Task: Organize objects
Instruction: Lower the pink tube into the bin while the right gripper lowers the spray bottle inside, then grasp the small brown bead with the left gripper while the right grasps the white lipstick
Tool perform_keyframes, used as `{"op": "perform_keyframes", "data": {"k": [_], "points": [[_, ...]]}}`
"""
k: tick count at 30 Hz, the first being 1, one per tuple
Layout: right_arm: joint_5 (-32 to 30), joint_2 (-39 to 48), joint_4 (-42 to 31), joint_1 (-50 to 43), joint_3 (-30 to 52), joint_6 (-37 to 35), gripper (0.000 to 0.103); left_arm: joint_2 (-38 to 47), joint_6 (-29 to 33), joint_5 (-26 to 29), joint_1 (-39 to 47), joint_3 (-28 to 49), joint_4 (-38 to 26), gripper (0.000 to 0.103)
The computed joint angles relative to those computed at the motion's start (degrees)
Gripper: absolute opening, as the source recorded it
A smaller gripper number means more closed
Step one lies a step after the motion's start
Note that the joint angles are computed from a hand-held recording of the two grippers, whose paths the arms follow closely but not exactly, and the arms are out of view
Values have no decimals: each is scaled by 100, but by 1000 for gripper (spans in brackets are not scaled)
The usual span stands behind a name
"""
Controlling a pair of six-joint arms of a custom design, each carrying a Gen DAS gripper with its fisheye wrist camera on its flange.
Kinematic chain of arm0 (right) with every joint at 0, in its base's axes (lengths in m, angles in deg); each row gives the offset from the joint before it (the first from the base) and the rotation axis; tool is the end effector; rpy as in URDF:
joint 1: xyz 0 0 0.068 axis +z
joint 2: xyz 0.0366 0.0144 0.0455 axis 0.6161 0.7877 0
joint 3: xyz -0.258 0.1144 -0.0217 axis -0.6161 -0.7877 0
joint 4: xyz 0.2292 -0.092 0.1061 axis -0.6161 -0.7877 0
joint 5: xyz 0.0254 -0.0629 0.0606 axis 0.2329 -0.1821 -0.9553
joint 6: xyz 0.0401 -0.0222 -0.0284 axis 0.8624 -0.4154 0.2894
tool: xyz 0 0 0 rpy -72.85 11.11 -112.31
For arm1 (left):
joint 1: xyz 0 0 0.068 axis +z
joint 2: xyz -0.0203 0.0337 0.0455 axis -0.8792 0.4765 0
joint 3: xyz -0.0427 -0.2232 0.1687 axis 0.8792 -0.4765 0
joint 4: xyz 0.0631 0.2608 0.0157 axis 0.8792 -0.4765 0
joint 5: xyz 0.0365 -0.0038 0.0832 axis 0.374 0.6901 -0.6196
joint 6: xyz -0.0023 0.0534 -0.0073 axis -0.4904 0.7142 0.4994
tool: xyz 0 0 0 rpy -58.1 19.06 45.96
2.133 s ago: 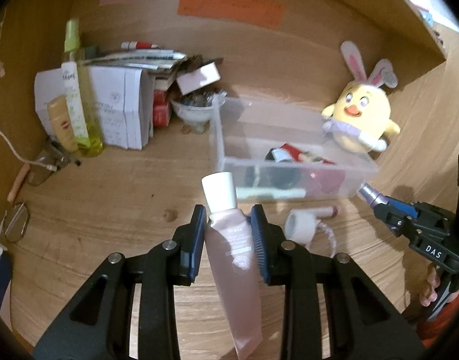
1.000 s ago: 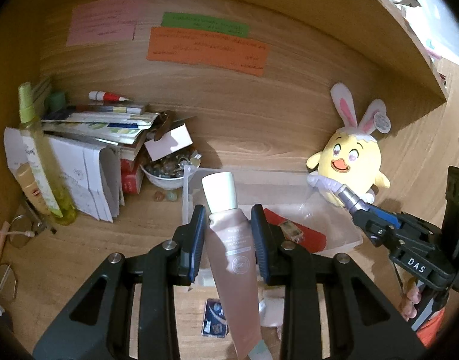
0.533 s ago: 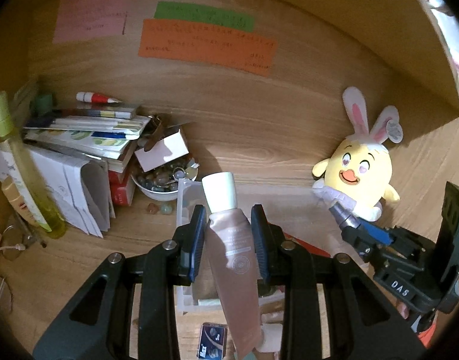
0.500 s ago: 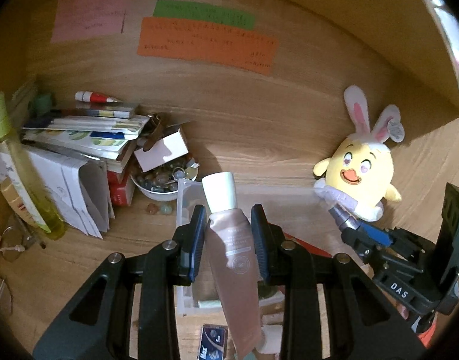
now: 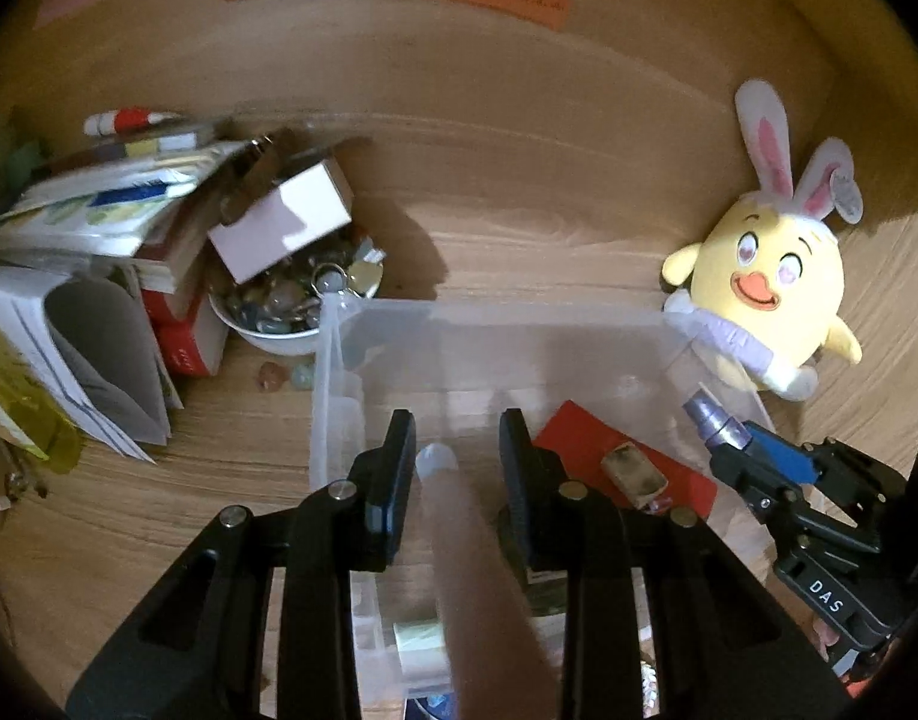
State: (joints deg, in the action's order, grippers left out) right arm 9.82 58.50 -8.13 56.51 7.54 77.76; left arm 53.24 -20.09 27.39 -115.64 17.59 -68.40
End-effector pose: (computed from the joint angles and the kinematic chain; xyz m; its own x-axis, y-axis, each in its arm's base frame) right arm 0.1627 0.0555 0.1449 -0.6502 -0.1623 -0.7422 -0.3074 0.9496 0.0616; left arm 0.1935 -0.2435 0.1650 -0.7531 -0.0416 -0.6566 0.1176 0.9734 -0.1966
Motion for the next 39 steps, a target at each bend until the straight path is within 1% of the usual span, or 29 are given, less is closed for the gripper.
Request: {"op": "perform_keyframes", "data": {"k": [5, 9, 12, 14, 18, 20, 22, 23, 24, 25, 26, 28, 29, 30, 31, 34, 39], "points": [[95, 173, 62, 14, 33, -47, 24, -6, 30, 24, -43, -19, 73, 29], [135, 472, 157, 47, 94, -57, 24, -71, 95, 18, -147, -34, 115, 30], [190, 616, 206, 96, 111, -62, 24, -108, 91, -87, -292, -42, 85, 39], [241, 658, 239, 131, 106, -50, 24, -142, 68, -233, -420, -37, 27, 42], [218, 647, 212, 149, 108, -58, 24, -314, 34, -488, -625, -70, -78, 53], [233, 661, 169, 185, 133, -45, 29, -459, -12, -640, -742, -116, -131, 59], [279, 602, 115, 244, 139, -26, 42, -577, -47, -778, -845, -140, -201, 65], [329, 528, 85, 285, 129, -10, 44, -640, -78, -883, -919, -145, -273, 66], [418, 407, 34, 362, 113, 13, 48, -682, -106, -980, -985, -137, -353, 70], [466, 309, -11, 413, 112, 6, 51, -715, -149, -1095, -1061, -120, -452, 76], [528, 147, -98, 478, 104, 12, 57, -744, -220, -1239, -1152, -94, -577, 79], [591, -90, -262, 566, 116, 46, 71, -781, -335, -1471, -1309, -53, -755, 89], [597, -233, -340, 597, 112, 48, 73, -806, -405, -1606, -1403, -38, -860, 91], [618, -440, -454, 645, 101, 63, 77, -817, -458, -1707, -1472, -24, -947, 95], [645, -570, -545, 690, 104, 78, 81, -825, -519, -1811, -1545, -4, -1050, 96], [800, -1022, -888, 870, 110, 152, 82, -888, -697, -2025, -1745, 20, -1375, 96], [953, -1821, -1491, 1096, 74, 338, 83, -1214, -1011, -1991, -1885, -238, -1462, 99]]}}
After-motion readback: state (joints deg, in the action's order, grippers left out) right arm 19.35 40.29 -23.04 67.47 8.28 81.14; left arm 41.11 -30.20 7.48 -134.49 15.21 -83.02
